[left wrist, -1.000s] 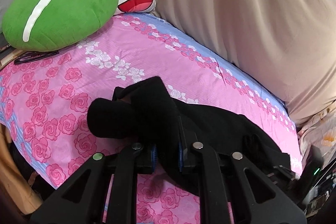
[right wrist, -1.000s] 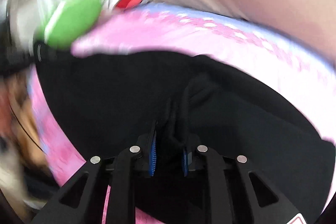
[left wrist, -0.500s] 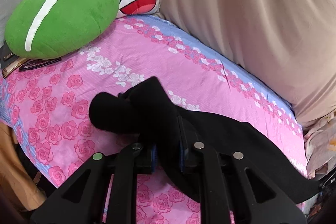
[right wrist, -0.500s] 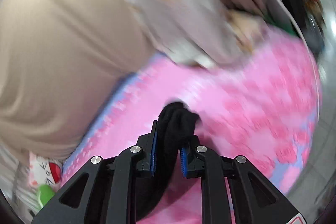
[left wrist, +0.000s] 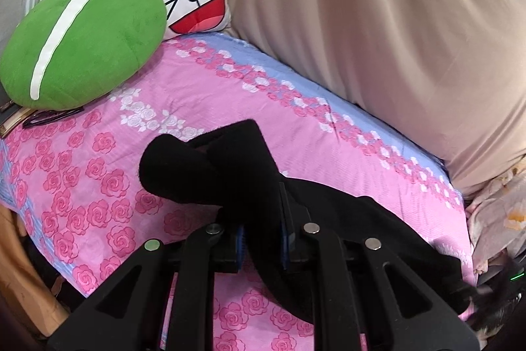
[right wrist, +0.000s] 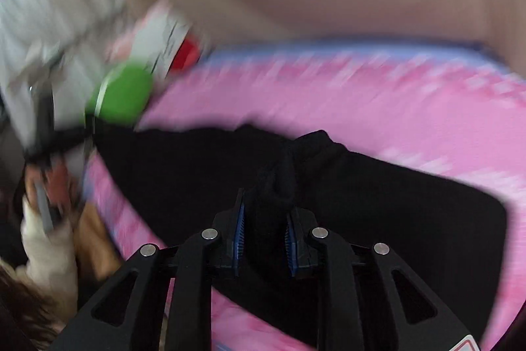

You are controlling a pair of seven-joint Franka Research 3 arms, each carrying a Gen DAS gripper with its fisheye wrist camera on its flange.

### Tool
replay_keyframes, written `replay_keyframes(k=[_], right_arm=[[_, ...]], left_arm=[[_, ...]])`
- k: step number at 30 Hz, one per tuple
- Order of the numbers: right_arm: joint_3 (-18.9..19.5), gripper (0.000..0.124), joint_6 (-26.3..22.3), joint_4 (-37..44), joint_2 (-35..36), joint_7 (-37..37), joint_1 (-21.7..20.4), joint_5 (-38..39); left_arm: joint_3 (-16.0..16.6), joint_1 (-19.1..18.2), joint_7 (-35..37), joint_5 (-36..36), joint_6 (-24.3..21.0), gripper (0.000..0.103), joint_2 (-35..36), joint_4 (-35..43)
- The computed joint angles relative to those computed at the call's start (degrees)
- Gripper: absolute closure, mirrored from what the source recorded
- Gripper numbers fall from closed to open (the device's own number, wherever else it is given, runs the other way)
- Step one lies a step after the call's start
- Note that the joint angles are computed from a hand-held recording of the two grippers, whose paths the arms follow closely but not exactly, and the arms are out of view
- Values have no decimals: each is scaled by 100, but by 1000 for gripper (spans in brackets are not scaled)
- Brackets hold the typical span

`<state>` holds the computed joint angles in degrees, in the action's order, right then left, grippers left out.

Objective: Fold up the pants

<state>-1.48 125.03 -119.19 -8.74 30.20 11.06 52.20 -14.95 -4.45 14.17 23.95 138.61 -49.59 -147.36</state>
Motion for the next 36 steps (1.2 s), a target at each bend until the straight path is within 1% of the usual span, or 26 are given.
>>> replay_keyframes(k=[1, 2, 3, 4, 5, 6, 7, 8, 10, 11, 12, 13, 15, 17, 19, 21, 24, 25, 26, 27, 29, 30, 32, 34, 35, 36], right_arm=[[178, 103, 55, -108, 178, 106, 122, -222], [256, 103, 429, -306, 178, -176, 206, -41], [201, 100, 720, -477, 70, -548, 356, 244], [300, 101, 820, -499, 17, -518, 306, 127], [253, 101, 692, -424, 27, -332, 300, 101], [171, 101, 403, -278, 77, -169, 280, 173], [101, 101, 210, -168, 106, -165, 248, 265], [104, 100, 174, -160, 97, -210, 248, 322], [250, 94, 187, -73, 295, 9, 255, -39], [213, 92, 285, -98, 319, -233, 282, 131], [177, 82, 226, -152, 269, -490, 267, 289], [139, 72, 22, -141, 208, -412, 222, 225], [27, 67, -233, -97, 88, -236, 99, 240], [-169, 66, -414, -132, -111, -371, -54, 555], [-423, 59, -427, -140, -288, -348, -275, 994], [-575, 56, -240, -144, -354, -289, -471, 1282], [-715, 54, 91, -225, -436, -204, -726, 1419], [-745, 54, 204, -246, -421, -110, -805, 1401], [-756, 54, 275, -253, -397, -22, -855, 1396], [-774, 54, 311, -255, -355, 93, -914, 1341], [-782, 54, 388, -278, -308, 258, -997, 1272], [-808, 54, 294, -251, -269, 336, -1031, 1246], [-844, 54, 30, -196, -211, 391, -1086, 1223], [-799, 53, -144, -147, -172, 348, -1091, 1181], [-791, 52, -227, -115, -151, 332, -1102, 1151], [-753, 49, -309, -78, -98, 316, -1087, 1108]], left_arm=[[10, -18, 14, 2, 16, 88, -24, -11], [31, -46, 42, -9, 32, 88, -45, -23], [50, -72, 78, -18, 53, 88, -63, -34], [52, -87, 126, -19, 43, 88, -59, -19], [36, -91, 176, 1, 43, 88, -42, 7], [-1, -84, 230, 43, 42, 88, 0, 59], [-43, -70, 268, 91, 45, 88, 37, 106], [-113, -44, 304, 159, 30, 88, 109, 194], [-237, -13, 327, 283, 16, 88, 243, 369], [-299, -14, 345, 351, 40, 88, 326, 478], [-348, -41, 393, 405, 48, 88, 415, 604], [-383, -87, 473, 447, 33, 88, 504, 741], [-434, -177, 655, 526, 24, 88, 700, 1017], [-568, -304, 1021, 677, 42, 87, 1102, 1504], [-714, -422, 1327, 820, 116, 86, 1575, 1994], [-894, -585, 1623, 970, 379, 86, 2265, 2581], [-993, -936, 1998, 1040, 708, 82, 3232, 3227], [-1007, -1122, 2161, 932, 801, 79, 3711, 3486], [-983, -1296, 2293, 751, 849, 67, 4106, 3675], [-964, -1464, 2455, 534, 832, 62, 4500, 3852], [-958, -1694, 2367, 600, 418, 60, 5008, 4131], [-913, -1786, 2386, 503, 373, 57, 5115, 4126], [-748, -1879, 2371, 214, 700, 41, 4918, 3781], [-587, -1921, 2046, 304, 993, 27, 4485, 3323], [-568, -1887, 1758, 545, 950, 23, 4254, 3161], [-589, -1821, 1452, 817, 773, 23, 4025, 3047]])
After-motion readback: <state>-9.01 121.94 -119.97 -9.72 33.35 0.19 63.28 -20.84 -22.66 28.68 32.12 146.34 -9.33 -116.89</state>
